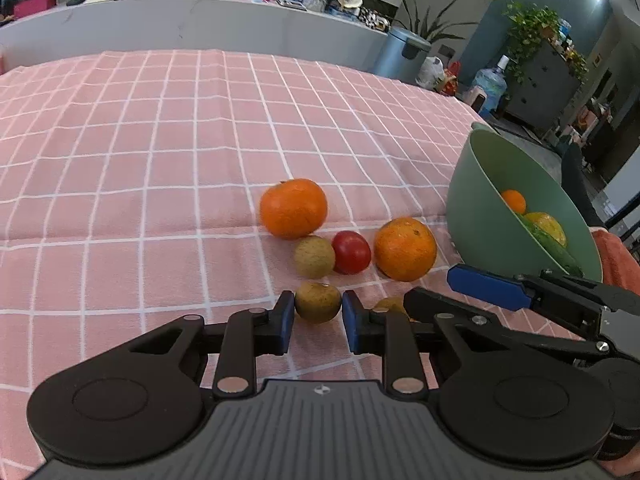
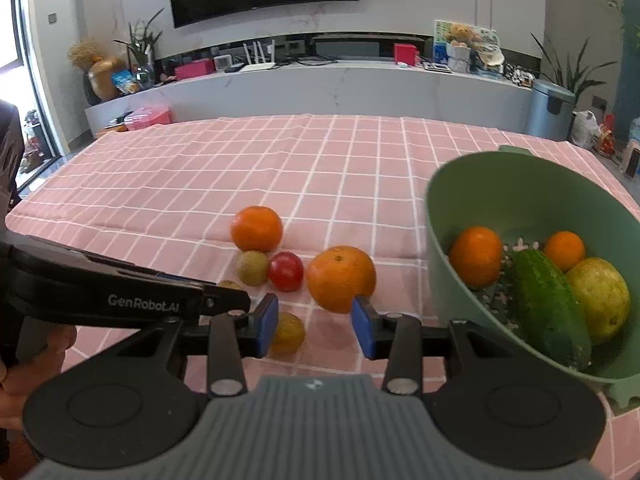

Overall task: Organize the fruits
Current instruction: 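Withdraw both tools from the colander back over the remaining fruit, then close the left tool on a brown kiwi while the right tool grips another kiwi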

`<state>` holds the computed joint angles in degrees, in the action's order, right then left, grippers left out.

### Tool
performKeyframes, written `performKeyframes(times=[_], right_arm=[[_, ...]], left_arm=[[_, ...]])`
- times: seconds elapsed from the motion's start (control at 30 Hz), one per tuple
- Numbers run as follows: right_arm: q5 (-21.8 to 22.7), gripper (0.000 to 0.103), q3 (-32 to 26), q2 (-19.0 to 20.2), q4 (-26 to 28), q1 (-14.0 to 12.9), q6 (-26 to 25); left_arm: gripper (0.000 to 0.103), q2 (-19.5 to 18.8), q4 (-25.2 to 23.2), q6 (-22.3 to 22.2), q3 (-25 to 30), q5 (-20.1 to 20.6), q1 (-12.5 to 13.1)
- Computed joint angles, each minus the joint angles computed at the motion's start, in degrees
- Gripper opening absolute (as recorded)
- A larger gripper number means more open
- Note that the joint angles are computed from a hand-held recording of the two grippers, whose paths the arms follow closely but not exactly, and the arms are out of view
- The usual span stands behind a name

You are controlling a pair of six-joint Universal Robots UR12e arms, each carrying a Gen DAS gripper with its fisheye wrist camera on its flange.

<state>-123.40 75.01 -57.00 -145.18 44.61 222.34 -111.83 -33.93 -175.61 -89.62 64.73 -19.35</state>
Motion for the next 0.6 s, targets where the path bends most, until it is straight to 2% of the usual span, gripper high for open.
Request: performKeyframes(times=[0.2,0.33,0.4,0.43,0.53,0.6], right_arm=[[2.67,0.038,-0.46,0.61,-1.04,0.0,-2.76],[3.18,0.037,-1.4,1.16,0.94,-0.11,-3.29],[3.47,0.033,-1.57,1.25,1.61,-0.22,-3.1],[3.59,0.027,-1.61,1.29,1.92,-0.22,-3.08],[3.24,0.022,-1.69,1.36,2.46,-0.16,-3.16],[3.32,0.022,-1.57,1.28,2.49,-0.18,-3.31]], left_arm=[[0.028,1.13,1.86,-3.4,-1.31,0.55,0.86],[0.028,1.38,2.15,-4.02,-1.58,-0.45,1.08],[0.028,1.47,2.11,-4.09,-1.66,-0.66,1.12],[0.028,1.47,2.09,-4.07,-1.65,-0.66,1.11],[0.028,1.51,2.24,-4.23,-1.72,-0.84,1.12],[0.028,1.62,2.45,-4.28,-1.85,-0.86,1.05]])
